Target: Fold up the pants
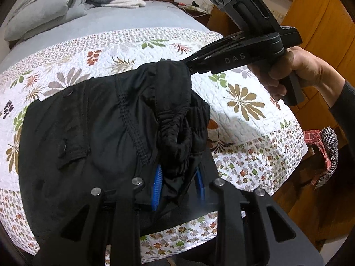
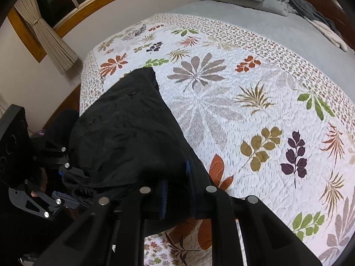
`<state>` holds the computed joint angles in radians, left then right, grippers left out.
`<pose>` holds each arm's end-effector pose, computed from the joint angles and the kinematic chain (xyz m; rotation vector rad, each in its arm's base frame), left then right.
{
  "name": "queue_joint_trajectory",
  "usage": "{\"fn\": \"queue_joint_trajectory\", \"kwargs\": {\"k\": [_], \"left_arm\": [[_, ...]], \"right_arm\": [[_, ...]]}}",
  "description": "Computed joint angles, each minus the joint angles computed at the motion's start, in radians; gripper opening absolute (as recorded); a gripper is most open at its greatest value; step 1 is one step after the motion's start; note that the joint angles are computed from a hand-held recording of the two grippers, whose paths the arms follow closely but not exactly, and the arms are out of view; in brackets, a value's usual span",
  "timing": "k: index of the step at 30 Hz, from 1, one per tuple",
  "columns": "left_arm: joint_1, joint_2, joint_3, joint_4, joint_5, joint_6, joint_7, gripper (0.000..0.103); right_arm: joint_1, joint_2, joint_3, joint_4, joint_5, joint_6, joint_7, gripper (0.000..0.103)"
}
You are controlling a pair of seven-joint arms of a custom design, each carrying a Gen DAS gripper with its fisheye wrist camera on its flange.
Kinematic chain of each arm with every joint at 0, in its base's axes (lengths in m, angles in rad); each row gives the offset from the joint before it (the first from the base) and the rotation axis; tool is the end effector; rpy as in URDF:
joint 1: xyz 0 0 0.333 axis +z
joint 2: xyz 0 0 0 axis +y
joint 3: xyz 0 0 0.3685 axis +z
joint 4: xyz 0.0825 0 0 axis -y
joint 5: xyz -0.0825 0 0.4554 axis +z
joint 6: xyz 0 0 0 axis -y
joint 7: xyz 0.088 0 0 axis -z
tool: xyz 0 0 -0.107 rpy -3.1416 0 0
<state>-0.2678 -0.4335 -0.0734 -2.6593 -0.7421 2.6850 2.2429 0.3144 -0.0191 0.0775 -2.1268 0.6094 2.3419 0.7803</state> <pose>0.4338 -0.1310 0.4267 -1.5822 2.4273 -0.9150 0.5703 0.2454 0.4597 -2.4238 0.9805 0.1040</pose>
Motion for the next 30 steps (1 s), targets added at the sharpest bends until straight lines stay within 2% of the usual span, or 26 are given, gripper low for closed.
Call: {"fn": "queue_joint_trajectory", "kwargs": {"k": [14, 19, 22, 24, 26, 28, 30], "left_arm": [[0.012, 0.063, -0.028, 0.02, 0.052, -0.018, -0.04, 0.025], [0.013, 0.073, -0.04, 0.016, 0.076, -0.003, -0.046, 0.025], [0.011, 0.087, -0.038, 0.021, 0.079, -0.009, -0.048, 0.026], [0.014, 0.091, -0.044, 0.02, 0.087, -0.005, -0.058, 0.03], [-0.001, 0.093, -0.028, 0.023, 0.06, -0.018, -0.032, 0.051], [-0.008, 0.099, -0.02, 0.028, 0.031, -0.037, -0.009, 0.064], [-0.018, 0.096, -0.017, 0.023, -0.004, -0.029, 0.025, 0.07]], "right_arm": [[-0.005, -0.002, -0.001, -0.065, 0.043, 0.08, -0.04, 0.016], [0.005, -0.015, 0.002, -0.09, 0.01, 0.125, 0.0, 0.016], [0.012, -0.022, 0.006, -0.103, -0.052, 0.148, 0.066, 0.016], [0.019, -0.032, 0.009, -0.113, -0.104, 0.168, 0.115, 0.016], [0.024, -0.043, 0.009, -0.122, -0.144, 0.177, 0.164, 0.016], [0.025, -0.062, 0.007, -0.138, -0.206, 0.188, 0.235, 0.016], [0.023, -0.095, 0.0, -0.158, -0.247, 0.186, 0.301, 0.016]]}}
